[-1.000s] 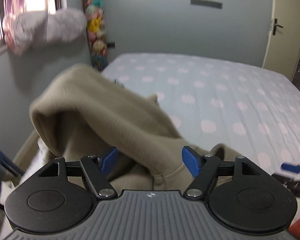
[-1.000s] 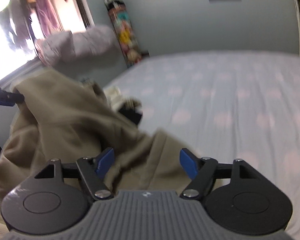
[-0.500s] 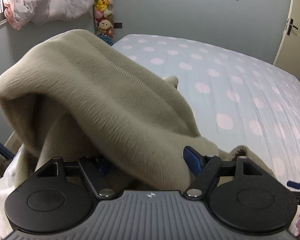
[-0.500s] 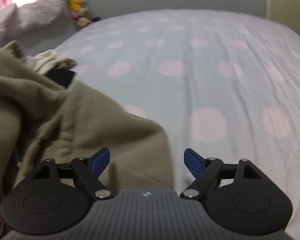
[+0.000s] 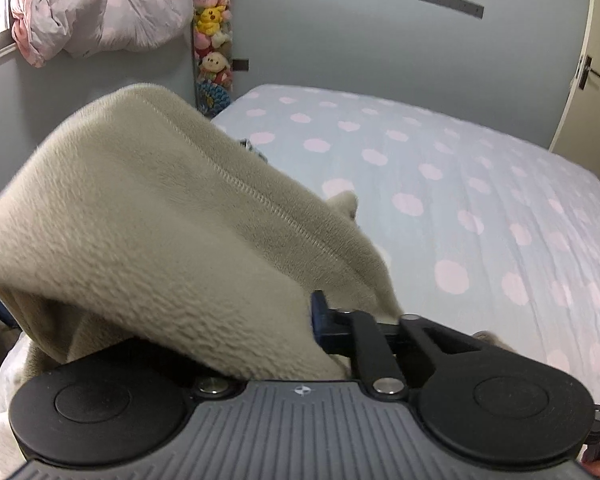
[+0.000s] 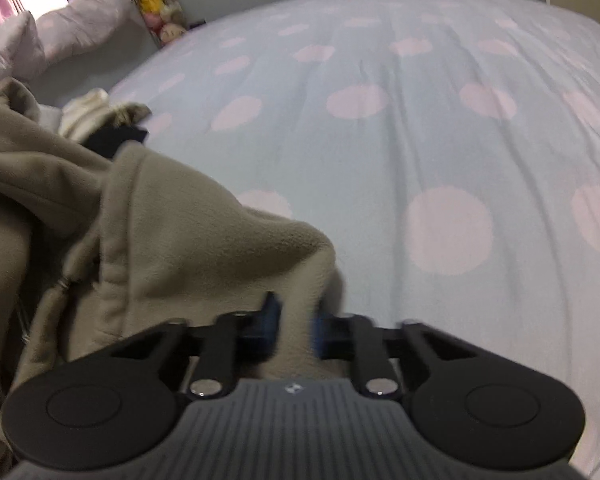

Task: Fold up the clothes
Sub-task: 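Lift the beige hoodie with both grippers and shake it out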

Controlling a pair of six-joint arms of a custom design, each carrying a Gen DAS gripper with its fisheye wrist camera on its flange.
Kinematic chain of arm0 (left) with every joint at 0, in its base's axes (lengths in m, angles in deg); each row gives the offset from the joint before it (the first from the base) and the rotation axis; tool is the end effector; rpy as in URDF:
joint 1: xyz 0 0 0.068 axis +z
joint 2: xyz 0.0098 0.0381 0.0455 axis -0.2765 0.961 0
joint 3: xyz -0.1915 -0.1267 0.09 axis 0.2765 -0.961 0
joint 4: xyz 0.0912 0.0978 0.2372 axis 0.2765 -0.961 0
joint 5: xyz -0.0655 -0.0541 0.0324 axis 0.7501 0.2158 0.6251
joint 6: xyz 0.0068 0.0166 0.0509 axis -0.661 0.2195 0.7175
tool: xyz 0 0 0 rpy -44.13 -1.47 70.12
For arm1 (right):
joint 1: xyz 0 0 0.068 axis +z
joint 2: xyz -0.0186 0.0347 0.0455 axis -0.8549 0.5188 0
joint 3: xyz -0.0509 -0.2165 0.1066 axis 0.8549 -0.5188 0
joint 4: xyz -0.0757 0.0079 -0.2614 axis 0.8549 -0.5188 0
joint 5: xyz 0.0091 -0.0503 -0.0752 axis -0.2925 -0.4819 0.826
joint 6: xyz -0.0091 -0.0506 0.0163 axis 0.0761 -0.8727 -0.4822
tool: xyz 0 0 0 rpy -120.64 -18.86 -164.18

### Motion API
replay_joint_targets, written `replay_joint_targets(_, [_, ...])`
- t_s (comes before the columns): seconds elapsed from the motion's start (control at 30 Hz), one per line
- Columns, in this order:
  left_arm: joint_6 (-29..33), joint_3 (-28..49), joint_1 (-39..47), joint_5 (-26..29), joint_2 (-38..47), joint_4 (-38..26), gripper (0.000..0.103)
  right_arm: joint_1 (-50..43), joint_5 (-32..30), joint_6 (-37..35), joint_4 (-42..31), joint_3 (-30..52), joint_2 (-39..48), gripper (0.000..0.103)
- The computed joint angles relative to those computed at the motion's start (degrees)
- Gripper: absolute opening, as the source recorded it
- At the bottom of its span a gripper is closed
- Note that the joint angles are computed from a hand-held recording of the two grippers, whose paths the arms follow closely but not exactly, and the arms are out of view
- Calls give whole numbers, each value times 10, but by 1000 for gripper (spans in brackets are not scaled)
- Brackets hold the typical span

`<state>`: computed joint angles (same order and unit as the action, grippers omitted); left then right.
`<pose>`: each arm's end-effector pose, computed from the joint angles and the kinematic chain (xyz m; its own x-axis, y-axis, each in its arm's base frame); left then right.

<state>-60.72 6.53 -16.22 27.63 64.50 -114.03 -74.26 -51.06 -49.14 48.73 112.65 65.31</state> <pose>0.3485 -0.0038 0.3034 -0.6848 0.0193 -0.7285 0.0711 0.9966 -0.0405 0.2619 -0.0601 0.0673 -0.7342 0.1994 -0.6490 0.0360 0.9660 0.2561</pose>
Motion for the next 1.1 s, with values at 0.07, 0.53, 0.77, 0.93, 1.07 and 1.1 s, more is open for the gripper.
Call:
replay_joint_targets(0.07, [14,-8,-10,0,-26,3,6,-2,-1,5,11,-24,-50,9])
replay_joint_targets(0.53, [-12,185,-187,-54,-158,-75,5,-195,-87,-25,-145,155,-404,8])
replay_joint_targets(0.77, [31,421,-386,-183,-103,-125,5,-410,-214,0,-199,425,-332,9])
replay_joint_targets(0.93, [30,542,-467,-229,-73,-148,5,-546,-252,91,-124,577,-277,9])
replay_joint_targets(1.07, [1,556,-457,-198,-77,-167,5,-626,-260,176,-98,725,-201,8])
replay_joint_targets(1.1, [-10,528,-441,-179,-93,-161,5,-636,-259,186,-98,755,-186,9])
